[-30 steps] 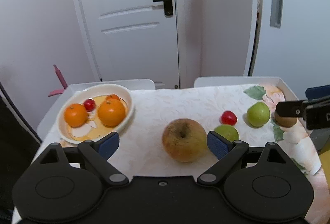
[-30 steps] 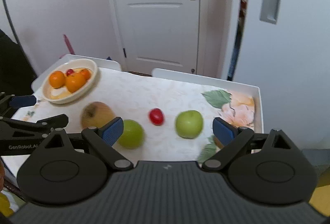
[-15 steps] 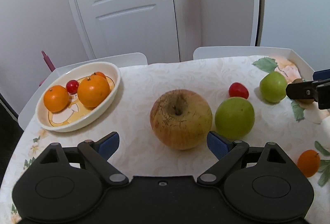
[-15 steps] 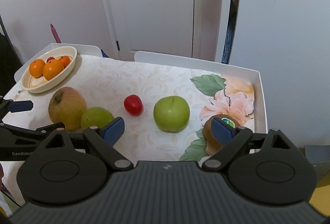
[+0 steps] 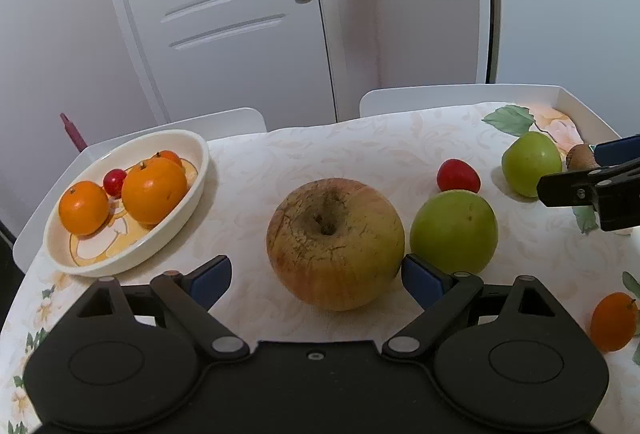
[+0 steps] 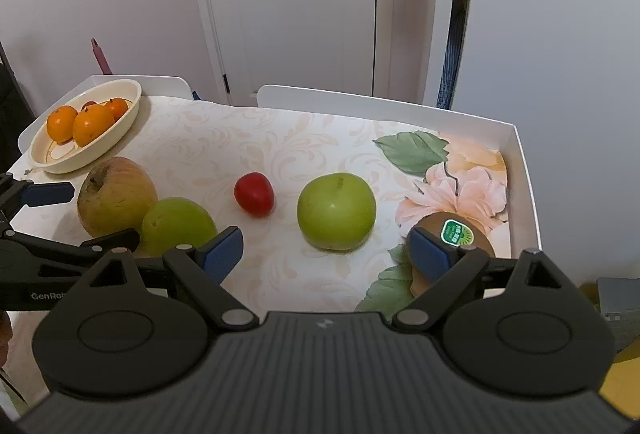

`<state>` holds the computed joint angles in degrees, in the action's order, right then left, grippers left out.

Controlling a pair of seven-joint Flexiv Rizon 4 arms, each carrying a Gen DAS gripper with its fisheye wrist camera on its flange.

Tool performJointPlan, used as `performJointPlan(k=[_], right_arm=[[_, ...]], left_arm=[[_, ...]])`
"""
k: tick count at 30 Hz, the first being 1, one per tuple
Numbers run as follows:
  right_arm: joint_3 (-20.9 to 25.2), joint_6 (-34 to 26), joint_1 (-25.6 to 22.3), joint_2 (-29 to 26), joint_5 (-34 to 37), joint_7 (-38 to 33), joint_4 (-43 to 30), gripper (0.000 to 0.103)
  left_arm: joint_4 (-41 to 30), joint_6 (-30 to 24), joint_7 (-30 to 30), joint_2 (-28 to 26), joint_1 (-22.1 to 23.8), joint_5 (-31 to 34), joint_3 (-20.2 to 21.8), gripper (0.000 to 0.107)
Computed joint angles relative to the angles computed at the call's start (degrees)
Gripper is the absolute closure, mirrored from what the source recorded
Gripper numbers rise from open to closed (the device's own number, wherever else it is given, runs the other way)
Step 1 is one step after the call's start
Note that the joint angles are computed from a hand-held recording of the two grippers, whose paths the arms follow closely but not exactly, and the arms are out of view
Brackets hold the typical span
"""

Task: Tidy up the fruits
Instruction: 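Withdraw both tools from the bowl toward the remaining apples and kiwi, then grasp the large brown apple with the left tool while the right tool grasps a green apple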

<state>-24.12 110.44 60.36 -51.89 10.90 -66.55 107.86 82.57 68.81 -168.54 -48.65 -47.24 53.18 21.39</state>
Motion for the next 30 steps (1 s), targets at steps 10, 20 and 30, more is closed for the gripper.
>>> performJointPlan(k=[10,20,30], right_arm=[[-0.1,-0.8,-0.9,-2.1,-1.1,0.0,-3.1,0.007],[-1.5,-3.0,-0.8,-4.4,-2.5,1.6,-6.0,0.015],[-1.9,-3.8,-1.6,-5.5,-4.8,3.9,-7.4,0.021]], left_arm=[[-1.4,4.3,-0.2,-1.7,-0.1,1.5,1.8,0.021],[-1.0,7.1,-0.4,-2.1,-1.0,0.6,3.7,0.027],[0.5,7.5,0.4,-1.7,-2.3,-1.1,5.1,0.027]])
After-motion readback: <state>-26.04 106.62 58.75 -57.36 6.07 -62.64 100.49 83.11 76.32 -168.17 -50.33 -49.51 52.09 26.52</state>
